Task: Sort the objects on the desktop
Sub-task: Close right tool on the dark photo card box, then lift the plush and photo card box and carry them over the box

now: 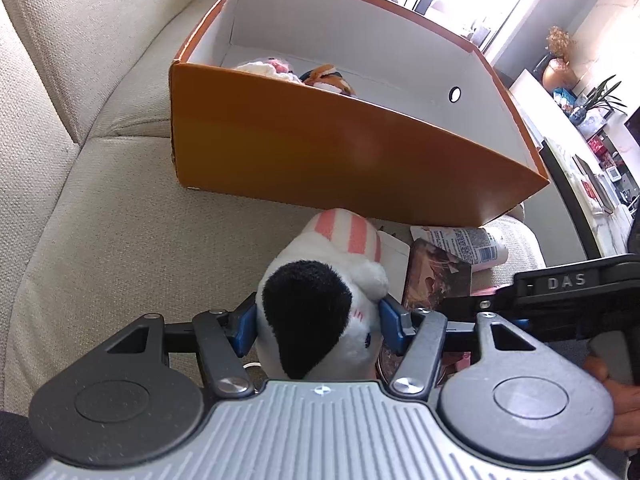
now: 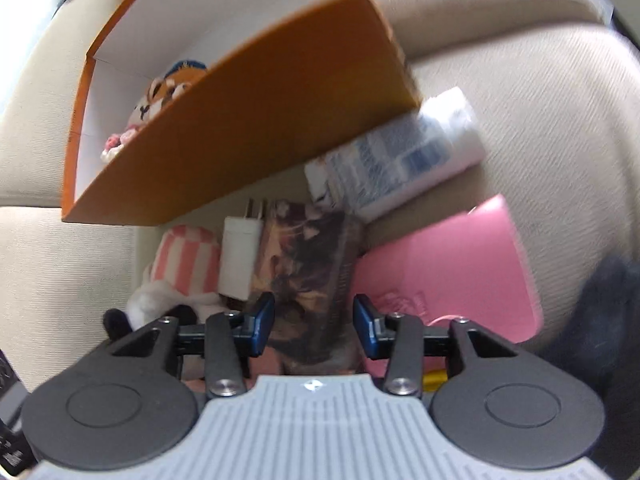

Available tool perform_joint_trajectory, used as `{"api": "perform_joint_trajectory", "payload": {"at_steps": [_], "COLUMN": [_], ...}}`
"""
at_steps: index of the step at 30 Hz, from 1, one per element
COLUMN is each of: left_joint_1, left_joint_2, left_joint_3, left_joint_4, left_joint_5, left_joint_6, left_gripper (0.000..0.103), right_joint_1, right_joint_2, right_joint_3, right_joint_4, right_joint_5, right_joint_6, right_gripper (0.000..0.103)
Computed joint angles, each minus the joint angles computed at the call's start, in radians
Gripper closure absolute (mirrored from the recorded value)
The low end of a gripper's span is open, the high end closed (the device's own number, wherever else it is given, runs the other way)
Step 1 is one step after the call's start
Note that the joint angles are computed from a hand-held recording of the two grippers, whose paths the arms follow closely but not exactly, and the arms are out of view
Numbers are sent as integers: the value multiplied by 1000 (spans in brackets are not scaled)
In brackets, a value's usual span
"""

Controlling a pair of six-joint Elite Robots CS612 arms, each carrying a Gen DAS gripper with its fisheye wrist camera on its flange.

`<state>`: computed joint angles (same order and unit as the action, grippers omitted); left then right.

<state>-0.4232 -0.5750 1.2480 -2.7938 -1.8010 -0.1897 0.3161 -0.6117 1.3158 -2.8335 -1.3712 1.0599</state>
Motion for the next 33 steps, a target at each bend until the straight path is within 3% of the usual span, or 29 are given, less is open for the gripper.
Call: {"api": "perform_joint_trajectory", "payload": {"at_steps": [3,7,15,22,28,31,33], "left_joint_1": [-4,-2,-7,-9,-9,-10,-9], "left_joint_2": [-1,1,-1,-4,-2,-1,-1], "left_joint_3": [1,-3,-5,-2,-9,-10,-11], "left_joint_4": [0,4,18,20,32,32,34], "left_joint_5": [18,18,38,45,46,45,44], "left_joint_6": [2,-7,-9,3,7,10,5], "left_gripper": [33,33,33,33,33,33,33], "right_joint_1": [3,8,28,-2,-3,-12,-13], "right_joint_2": [10,4,-12,2,19,41,43], "right_joint_3": [-20,-23,-34,-24,-50,-71,-75], "right_joint_4": [15,25,8,17,15,10,10], "right_joint_5": [-4,-33,-124,-47,-69,-28,-25], "right_joint_6": [0,-18,-84,54,49,64,61], "right_gripper": [56,66,67,64,55,47,49]}}
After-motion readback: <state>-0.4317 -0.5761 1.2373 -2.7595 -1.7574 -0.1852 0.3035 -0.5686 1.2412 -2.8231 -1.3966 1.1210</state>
